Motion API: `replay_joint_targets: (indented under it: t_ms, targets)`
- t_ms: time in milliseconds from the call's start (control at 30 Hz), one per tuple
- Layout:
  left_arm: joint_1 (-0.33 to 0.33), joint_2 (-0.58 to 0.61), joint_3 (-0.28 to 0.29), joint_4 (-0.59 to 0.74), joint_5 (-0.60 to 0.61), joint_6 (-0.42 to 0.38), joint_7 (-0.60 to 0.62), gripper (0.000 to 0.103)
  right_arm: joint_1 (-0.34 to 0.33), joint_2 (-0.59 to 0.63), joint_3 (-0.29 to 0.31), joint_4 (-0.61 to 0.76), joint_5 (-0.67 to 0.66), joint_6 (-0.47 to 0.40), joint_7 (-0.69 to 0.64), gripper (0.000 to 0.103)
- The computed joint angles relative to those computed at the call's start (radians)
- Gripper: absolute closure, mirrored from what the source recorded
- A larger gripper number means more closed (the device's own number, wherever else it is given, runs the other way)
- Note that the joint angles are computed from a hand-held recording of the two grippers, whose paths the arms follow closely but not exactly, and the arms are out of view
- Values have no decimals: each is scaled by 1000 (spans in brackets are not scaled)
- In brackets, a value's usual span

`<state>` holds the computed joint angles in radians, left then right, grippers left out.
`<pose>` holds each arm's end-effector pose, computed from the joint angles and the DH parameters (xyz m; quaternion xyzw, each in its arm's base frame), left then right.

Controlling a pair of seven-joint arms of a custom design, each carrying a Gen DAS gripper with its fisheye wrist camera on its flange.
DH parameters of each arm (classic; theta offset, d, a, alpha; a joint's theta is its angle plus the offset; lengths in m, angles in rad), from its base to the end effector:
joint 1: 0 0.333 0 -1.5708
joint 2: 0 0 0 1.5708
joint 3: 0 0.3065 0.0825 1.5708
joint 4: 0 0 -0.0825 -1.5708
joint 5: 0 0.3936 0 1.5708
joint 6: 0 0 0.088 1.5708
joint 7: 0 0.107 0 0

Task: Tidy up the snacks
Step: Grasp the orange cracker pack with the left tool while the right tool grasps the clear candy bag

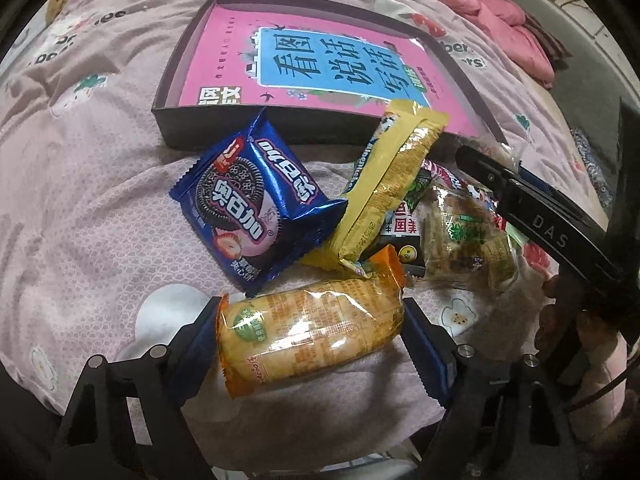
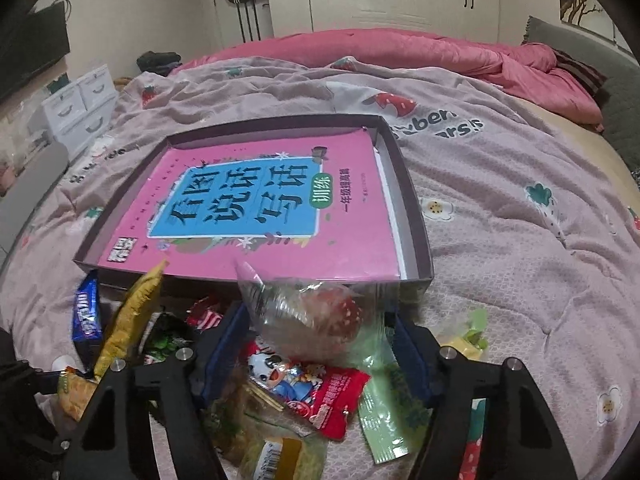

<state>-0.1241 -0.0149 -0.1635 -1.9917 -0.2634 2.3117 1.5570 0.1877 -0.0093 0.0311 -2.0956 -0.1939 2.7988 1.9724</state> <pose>0.5649 -0.1728 0.4894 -0.6471 0.7362 -0.1977 0.0101 0.5826 0.1389 0.4938 -0.6536 0.6696 -0.2143 0.2801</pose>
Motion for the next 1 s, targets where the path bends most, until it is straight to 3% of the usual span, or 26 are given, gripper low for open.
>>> replay_joint_targets:
  t_ms: [267, 367, 433, 500, 700, 733, 867, 967, 1000]
  targets:
    - [4, -37, 11, -26, -22, -10, 17, 19, -5, -54, 7, -57, 103, 85, -91, 38]
    - [5, -57, 17, -38, -31, -14, 23, 19, -9, -70, 10, -73, 152, 109, -117, 51]
    - [4, -71, 21, -46, -34, -11, 31, 19, -18, -75, 15, -77, 154, 117, -118, 51]
    - [3, -84, 25, -55, -33, -1, 34, 19, -33, -69, 22, -65, 121, 85, -86, 53]
    - [-2, -92, 30, -54, -35, 3, 35, 19, -1, -42, -6, -39, 366, -4, -275, 53]
    - [-3, -96, 31, -56, -37, 6, 39, 19, -1, -39, -6, -37, 387, -7, -280, 52]
    - [-8, -104, 32, -60, -37, 18, 49, 19, -2, -17, -3, -20, 399, -7, -265, 26]
    - [-11, -106, 34, -61, -42, 20, 55, 19, -1, 6, 1, -1, 293, -26, -198, 26]
    - [-11, -106, 35, -61, -42, 20, 55, 19, 0, 15, 1, 7, 193, -29, -141, 26]
